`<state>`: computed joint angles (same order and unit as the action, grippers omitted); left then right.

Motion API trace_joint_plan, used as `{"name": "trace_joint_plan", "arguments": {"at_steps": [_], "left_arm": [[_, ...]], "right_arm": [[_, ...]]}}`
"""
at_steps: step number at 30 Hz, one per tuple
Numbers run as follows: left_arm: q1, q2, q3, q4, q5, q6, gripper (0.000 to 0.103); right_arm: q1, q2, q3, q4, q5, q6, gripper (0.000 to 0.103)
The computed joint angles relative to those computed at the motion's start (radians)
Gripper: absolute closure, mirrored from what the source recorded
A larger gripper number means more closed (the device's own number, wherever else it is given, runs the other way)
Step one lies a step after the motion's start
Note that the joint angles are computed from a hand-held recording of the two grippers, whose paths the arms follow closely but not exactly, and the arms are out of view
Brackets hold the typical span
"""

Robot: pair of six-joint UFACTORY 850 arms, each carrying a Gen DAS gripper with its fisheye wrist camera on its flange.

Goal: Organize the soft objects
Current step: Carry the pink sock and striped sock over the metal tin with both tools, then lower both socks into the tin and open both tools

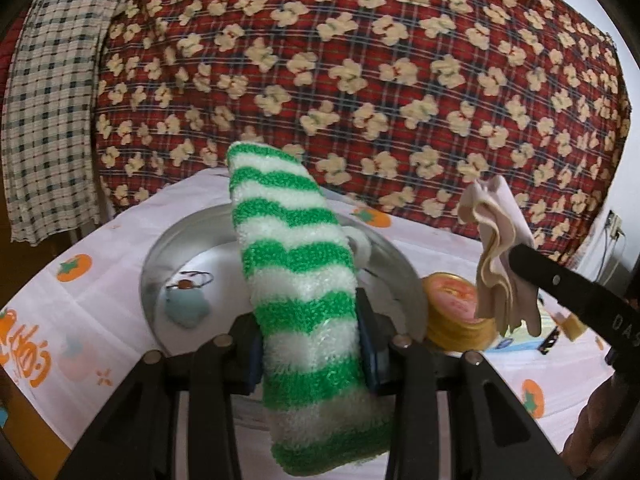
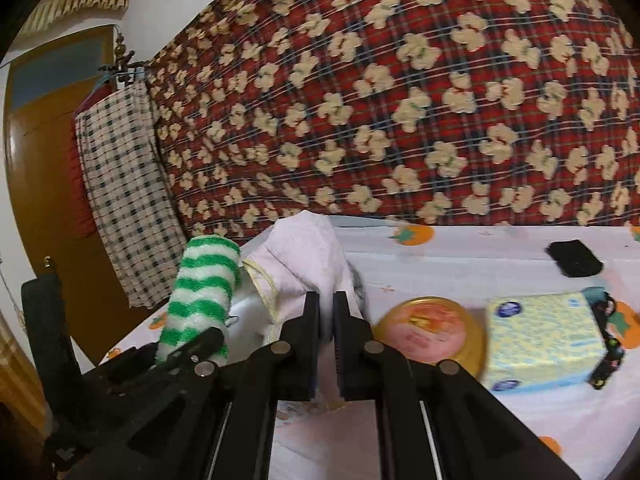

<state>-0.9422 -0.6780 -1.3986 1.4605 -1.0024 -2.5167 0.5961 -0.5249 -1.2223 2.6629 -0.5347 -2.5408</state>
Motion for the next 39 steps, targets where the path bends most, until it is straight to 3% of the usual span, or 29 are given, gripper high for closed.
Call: {"name": "trace_joint_plan", "arguments": {"at_steps": [12, 23, 30, 37, 39], "left_arm": [[0.027, 0.036, 0.078, -0.007, 0.010, -0.062, 0.066], [0.054, 0.031, 0.082, -0.032, 0.027, -0.040, 0.066], [0.075, 0.028, 0.090, -0.051, 0.046, -0.030, 0.066], [0.074, 0.009, 0.070, -0.096, -0.002, 0.023, 0.066], [0.075, 0.006, 0.066, -0.110, -0.009, 0.038, 0.065]], "right_arm": [[0.052, -0.080, -0.087, 0.039, -0.007, -0.065, 0.095], [0.073, -0.222, -0.271, -0.158, 0.040, 0.182, 0.095], [0.099, -0.282, -0.349, -0.200, 0.104, 0.209, 0.095], [0.121, -0.322, -0.414, -0.180, 0.172, 0.163, 0.095], [0.115, -0.336, -0.433, -0.300, 0.157, 0.268, 0.095]]}}
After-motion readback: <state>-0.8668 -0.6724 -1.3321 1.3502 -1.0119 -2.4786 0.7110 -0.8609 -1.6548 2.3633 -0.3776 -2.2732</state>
